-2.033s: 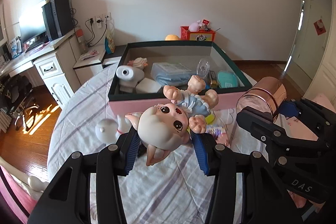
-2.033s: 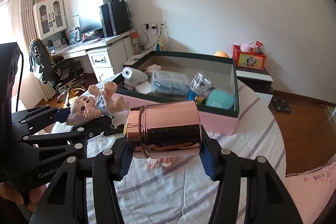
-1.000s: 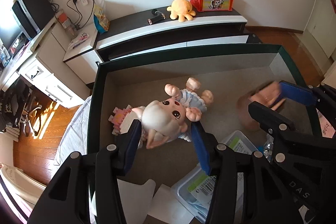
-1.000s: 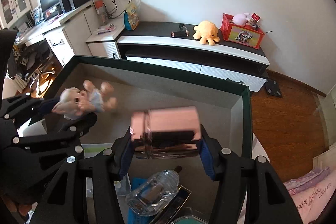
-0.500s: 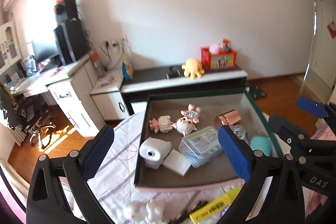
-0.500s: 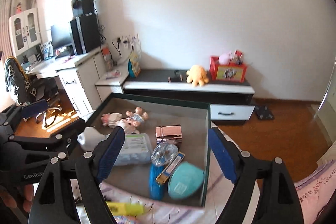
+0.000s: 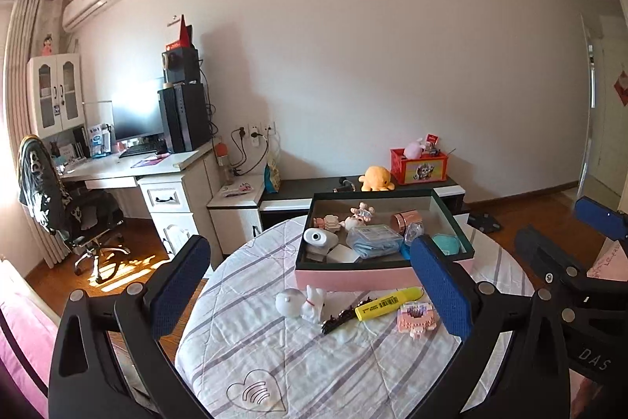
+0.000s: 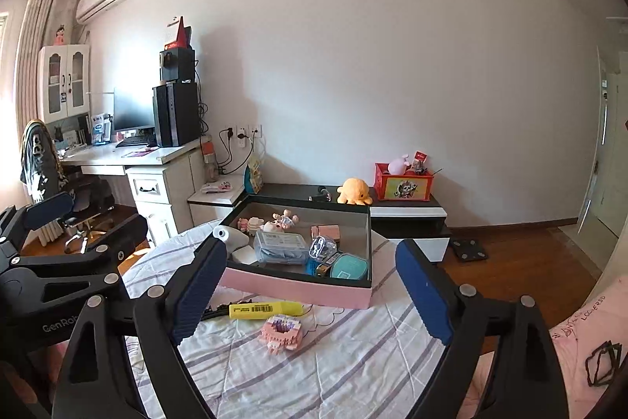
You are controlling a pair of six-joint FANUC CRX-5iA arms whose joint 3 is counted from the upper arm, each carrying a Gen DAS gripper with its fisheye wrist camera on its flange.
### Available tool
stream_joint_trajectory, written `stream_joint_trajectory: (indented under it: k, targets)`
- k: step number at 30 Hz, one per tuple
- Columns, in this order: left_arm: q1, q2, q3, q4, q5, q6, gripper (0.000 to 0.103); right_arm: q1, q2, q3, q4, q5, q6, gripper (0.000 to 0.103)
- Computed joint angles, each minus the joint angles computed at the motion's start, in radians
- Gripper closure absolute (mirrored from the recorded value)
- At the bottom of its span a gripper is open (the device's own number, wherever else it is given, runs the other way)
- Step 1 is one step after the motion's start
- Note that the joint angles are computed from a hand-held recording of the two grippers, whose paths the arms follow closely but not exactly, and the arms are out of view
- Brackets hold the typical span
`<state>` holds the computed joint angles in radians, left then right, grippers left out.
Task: Organize rigid objects
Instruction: 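Pull both grippers back from the pink box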
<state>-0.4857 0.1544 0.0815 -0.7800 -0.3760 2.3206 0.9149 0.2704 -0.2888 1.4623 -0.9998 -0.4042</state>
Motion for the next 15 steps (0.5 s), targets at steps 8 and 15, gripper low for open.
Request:
stream_joint_trajectory:
  k: [8,15]
  targets:
    - [-0.067,-0.140,-0.125,-0.228,-0.025,0.255,0.000,0.109,-0.019,-0.041,0.012,-0.129,-0.059,0.006]
    - [-0.085,-0.195,-0.169,-0.277,-0.026,0.310,0.000,0.158,-0.029,-0.058,0.026,-0.206,-0.079,0.000]
